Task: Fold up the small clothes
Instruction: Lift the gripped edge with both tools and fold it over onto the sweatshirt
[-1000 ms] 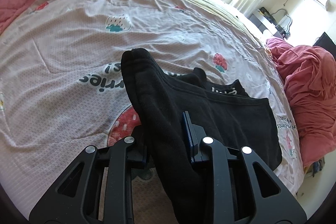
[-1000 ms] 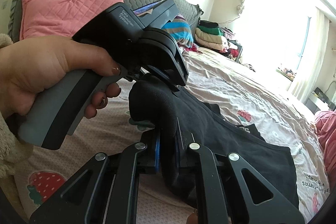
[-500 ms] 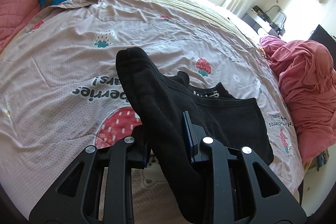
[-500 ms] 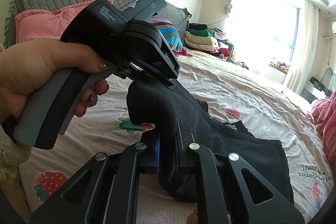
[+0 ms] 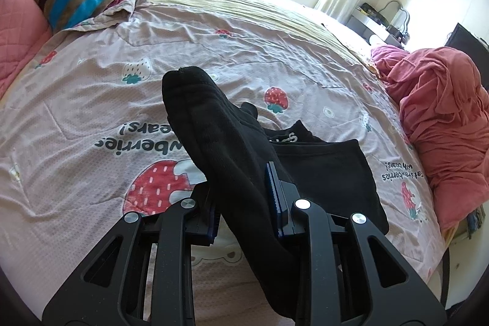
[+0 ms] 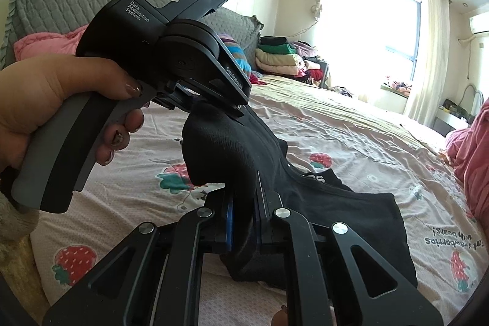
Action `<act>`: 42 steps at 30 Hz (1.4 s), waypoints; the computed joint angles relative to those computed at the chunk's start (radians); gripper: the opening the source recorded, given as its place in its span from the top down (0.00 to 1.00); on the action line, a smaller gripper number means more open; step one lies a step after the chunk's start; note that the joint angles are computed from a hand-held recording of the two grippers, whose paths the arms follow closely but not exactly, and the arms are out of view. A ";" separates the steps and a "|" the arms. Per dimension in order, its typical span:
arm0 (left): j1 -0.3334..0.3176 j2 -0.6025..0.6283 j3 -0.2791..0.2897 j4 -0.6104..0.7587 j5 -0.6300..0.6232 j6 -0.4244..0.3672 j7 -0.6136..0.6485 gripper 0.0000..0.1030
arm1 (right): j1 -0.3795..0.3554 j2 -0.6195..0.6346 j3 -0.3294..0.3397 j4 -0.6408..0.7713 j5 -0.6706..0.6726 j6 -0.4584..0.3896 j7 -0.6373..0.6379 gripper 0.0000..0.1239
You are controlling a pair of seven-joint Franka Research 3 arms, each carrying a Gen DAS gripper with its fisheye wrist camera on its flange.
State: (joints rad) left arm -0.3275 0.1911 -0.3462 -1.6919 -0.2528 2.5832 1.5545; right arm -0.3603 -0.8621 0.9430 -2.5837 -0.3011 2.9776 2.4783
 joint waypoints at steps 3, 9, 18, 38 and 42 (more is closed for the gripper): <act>-0.010 -0.001 0.000 0.005 0.018 -0.001 -0.018 0.82 | 0.018 -0.013 -0.021 -0.018 0.003 0.002 0.000 0.93; -0.027 0.007 -0.002 0.029 0.051 -0.017 -0.047 0.82 | 0.048 -0.041 -0.053 -0.047 0.019 -0.001 0.012 0.93; -0.054 0.031 -0.007 0.074 0.102 -0.044 -0.083 0.82 | 0.079 -0.078 -0.087 -0.083 0.033 -0.011 0.035 0.93; -0.133 0.124 -0.017 0.200 0.230 -0.096 -0.163 0.81 | 0.147 -0.162 -0.163 -0.192 0.064 -0.022 0.070 0.93; -0.149 0.153 -0.019 0.233 0.247 -0.114 -0.172 0.81 | 0.158 -0.171 -0.174 -0.211 0.068 -0.028 0.080 0.93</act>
State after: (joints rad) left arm -0.4766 0.3445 -0.3654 -1.4588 -0.0056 2.4690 1.3822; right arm -0.2020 -1.0328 0.7692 -2.7943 -0.2331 2.9492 2.5579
